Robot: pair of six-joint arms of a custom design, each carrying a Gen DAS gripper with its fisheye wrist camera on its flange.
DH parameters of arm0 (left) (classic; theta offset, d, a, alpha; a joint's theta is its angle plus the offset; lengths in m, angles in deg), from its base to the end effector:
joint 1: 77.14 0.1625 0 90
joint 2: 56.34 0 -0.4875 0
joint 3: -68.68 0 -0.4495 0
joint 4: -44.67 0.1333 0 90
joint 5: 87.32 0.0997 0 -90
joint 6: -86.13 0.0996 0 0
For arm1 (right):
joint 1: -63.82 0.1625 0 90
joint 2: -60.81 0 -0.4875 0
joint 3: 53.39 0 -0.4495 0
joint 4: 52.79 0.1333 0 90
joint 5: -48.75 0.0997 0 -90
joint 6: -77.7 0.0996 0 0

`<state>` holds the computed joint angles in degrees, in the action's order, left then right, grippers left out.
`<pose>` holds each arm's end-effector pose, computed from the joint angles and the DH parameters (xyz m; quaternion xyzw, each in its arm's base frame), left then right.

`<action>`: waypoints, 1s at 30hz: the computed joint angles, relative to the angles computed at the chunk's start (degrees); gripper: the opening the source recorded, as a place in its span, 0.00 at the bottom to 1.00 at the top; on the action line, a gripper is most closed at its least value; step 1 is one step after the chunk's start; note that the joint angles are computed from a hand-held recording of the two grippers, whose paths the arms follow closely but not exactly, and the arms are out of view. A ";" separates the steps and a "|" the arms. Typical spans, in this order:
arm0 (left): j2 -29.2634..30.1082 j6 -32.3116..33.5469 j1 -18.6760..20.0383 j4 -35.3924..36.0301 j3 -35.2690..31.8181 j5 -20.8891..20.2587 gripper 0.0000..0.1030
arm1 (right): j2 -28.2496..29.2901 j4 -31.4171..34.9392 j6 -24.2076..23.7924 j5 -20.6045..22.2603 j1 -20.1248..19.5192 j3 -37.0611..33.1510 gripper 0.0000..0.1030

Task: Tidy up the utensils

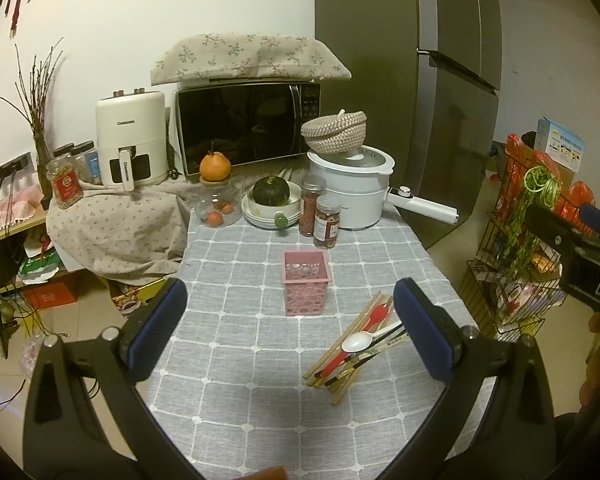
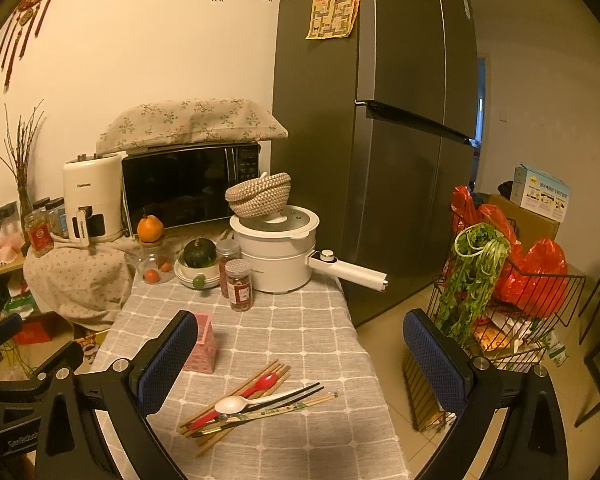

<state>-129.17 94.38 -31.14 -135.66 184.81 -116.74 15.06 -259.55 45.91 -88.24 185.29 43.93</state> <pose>-0.2410 -0.5663 0.3596 0.1680 0.7995 -0.4698 0.3344 0.4291 -0.5851 0.2216 0.2223 -0.7705 0.4931 0.3373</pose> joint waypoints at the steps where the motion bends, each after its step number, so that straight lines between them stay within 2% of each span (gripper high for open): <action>1: -0.03 0.09 -0.11 -0.15 0.15 0.01 1.00 | 0.04 -0.02 -0.04 0.00 0.00 -0.05 1.00; 15: 0.78 1.06 -0.23 0.11 -0.78 0.65 1.00 | 0.05 1.95 0.62 0.15 -0.41 -0.54 1.00; 21: 1.21 1.42 0.35 1.51 -1.68 -0.42 1.00 | 0.37 3.21 1.32 -0.20 -0.84 -1.48 1.00; 25: 1.50 1.49 0.65 2.23 -2.52 -1.13 1.00 | 0.17 6.29 2.65 -0.32 -1.10 -2.26 1.00; 30: 2.49 6.77 0.91 -2.91 -3.06 -3.46 1.00 | 0.23 9.67 4.11 -0.71 -1.32 -3.98 1.00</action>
<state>-126.68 101.15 -30.24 -138.57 181.75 -120.20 15.30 -249.89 50.01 -88.95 183.97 39.95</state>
